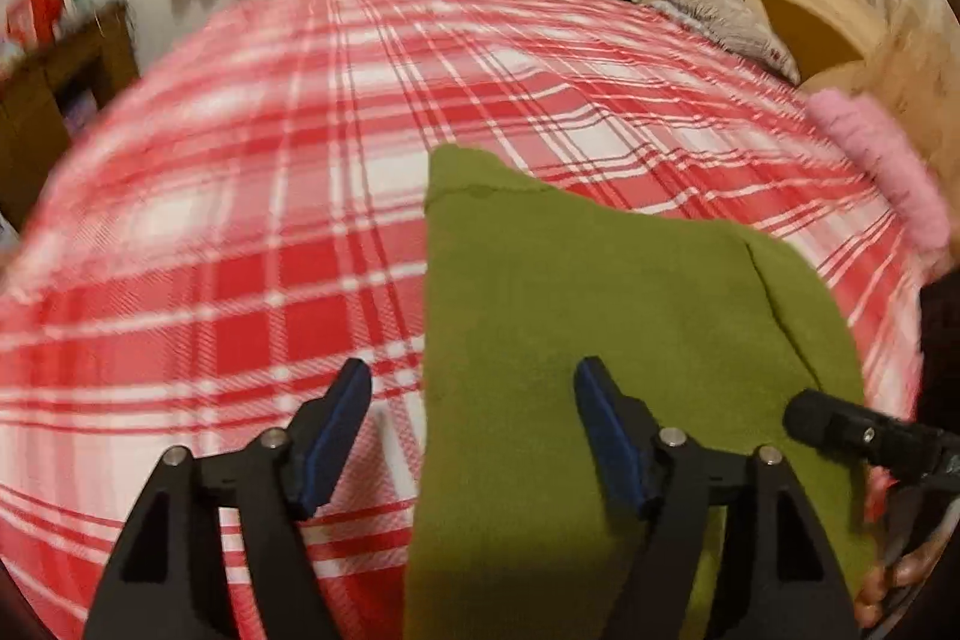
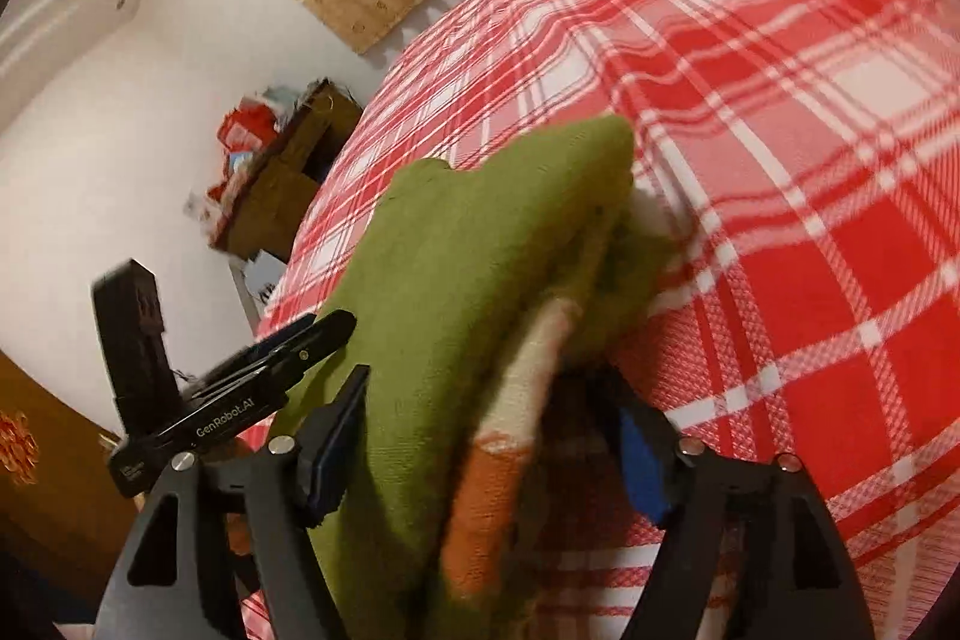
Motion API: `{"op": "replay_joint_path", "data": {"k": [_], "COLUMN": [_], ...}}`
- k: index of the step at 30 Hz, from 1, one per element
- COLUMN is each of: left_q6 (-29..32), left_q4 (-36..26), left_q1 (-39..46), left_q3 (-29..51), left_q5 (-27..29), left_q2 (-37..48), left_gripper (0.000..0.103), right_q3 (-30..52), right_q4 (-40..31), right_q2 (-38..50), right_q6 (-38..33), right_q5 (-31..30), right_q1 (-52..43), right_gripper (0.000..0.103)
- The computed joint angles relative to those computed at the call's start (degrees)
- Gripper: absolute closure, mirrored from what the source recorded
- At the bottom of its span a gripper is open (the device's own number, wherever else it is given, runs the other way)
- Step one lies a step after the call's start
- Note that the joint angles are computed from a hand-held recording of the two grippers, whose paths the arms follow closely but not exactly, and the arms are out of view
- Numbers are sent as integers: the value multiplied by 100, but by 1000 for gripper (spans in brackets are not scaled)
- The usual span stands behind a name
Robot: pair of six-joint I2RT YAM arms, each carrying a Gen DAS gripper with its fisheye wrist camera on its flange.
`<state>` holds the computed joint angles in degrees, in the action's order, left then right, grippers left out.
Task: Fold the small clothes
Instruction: 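Lift the folded sweater with both grippers and carry it toward the bed corner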
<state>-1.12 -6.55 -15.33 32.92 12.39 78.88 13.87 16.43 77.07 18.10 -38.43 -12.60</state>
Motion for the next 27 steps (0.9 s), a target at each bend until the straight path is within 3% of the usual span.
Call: {"op": "replay_joint_path", "data": {"k": [3,5,7,8,9,10,12,15,19,23,27], "left_q6": [-187,-144,-175,-177,-229,-305,-376,-468,-375,-356,-274], "left_q4": [-8,54,184,247,313,372,476,415,-352,-1403,-2076], "left_q1": [507,666,523,437,309,166,-46,-7,604,720,877], "left_q3": [134,85,-42,-125,-231,-341,-556,-877,-1210,-1104,-934], "left_q5": [1109,1731,1594,1506,1313,1080,742,721,1020,650,365], "left_q2": [472,576,417,294,113,-88,-497,-1316,-2862,-3944,-4439], "left_gripper": [32,47,52,57,58,63,70,73,74,74,75], "right_q3": [7,85,162,183,244,225,197,85,124,351,516], "right_q4": [251,371,359,323,232,199,-129,-688,-1615,-2058,-2208], "right_q2": [67,161,184,126,115,58,-503,-1528,-2844,-3324,-3439], "right_q6": [23,43,-27,-35,-63,-64,-142,-209,-233,-21,162], "right_q5": [497,964,1420,1725,1719,1727,2403,2992,4000,4228,4341], "right_q1": [368,741,1086,1300,1378,1411,1888,2441,3459,3984,4368], "right_gripper": [26,25,25,35,53,56,60,61,61,62,63]}}
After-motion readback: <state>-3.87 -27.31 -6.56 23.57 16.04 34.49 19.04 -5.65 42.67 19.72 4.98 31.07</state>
